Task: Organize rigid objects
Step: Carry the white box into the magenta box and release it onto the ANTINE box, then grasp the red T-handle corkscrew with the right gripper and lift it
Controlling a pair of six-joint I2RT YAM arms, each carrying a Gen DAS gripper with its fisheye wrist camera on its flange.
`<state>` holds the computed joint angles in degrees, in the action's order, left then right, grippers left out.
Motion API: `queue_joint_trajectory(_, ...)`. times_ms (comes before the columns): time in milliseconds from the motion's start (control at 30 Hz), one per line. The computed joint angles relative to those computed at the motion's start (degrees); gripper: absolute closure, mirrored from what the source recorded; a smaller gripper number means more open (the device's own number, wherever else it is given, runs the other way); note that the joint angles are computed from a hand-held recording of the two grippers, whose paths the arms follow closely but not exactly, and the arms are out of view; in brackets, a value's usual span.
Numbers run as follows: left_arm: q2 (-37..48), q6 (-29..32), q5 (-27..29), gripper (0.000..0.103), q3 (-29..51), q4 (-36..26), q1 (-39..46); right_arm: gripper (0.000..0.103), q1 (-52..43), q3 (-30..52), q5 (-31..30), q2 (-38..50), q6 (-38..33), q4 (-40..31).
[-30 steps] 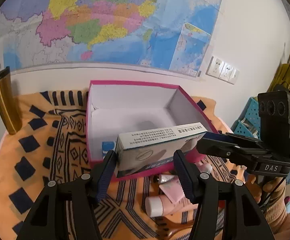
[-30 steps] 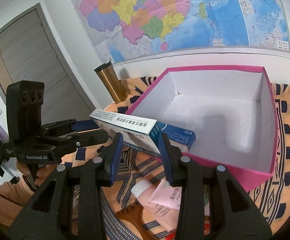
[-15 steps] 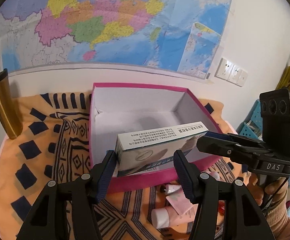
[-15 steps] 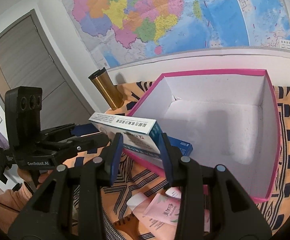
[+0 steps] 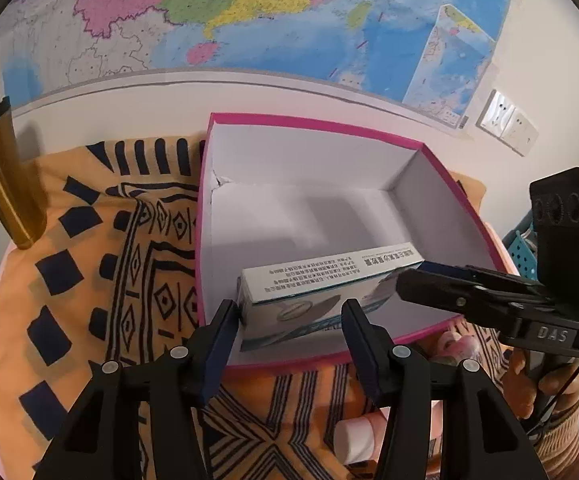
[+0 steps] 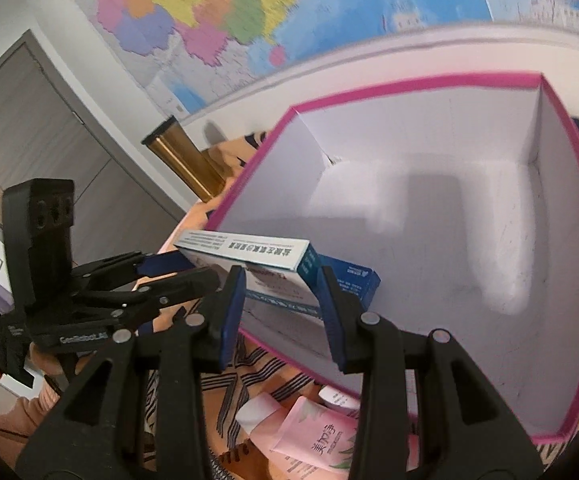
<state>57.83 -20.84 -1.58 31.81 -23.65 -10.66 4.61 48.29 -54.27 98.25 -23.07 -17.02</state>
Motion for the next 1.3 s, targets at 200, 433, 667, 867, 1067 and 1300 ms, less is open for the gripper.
queue_joint_trajectory(200, 2.64, -0.91, -3.34, 0.049, 1.24, 0.76, -0.40, 0.063, 4.17, 2.78, 6.47, 4.47, 5.74, 3.49)
queue_joint_trajectory(433, 0.45, -2.43, -10.20, 0.049, -0.75, 3.45, -3.87, 0.063, 5.66, 2.04, 10.10, 4.78, 8.56, 7.66)
queue_joint_trajectory(667, -7.49, -4.22, -17.63, 0.043, -4.02, 3.07, -8.08, 0.054, 0.13, -3.76, 6.63, -2.24, 3.49, 9.28)
queue_joint_trajectory(867, -15.34, -5.22, -20.09, 0.042, -6.56, 1.28, -13.84, 0.048, -10.69, -7.56, -1.34, -9.50, -6.03, 3.17)
queue_joint_trajectory(1067, -19.59, -8.87, -22.63, 0.041, -8.36, -0.24, -24.98, 0.048, -22.11, -8.61, -6.33, -11.59, -20.19, -7.44)
queue_joint_trajectory(1300, -14.94, -14.20, -24.15, 0.041, -10.69, 2.71, -35.17, 0.048, -29.63, -10.05, -3.39, -6.94, -30.07, -11.38)
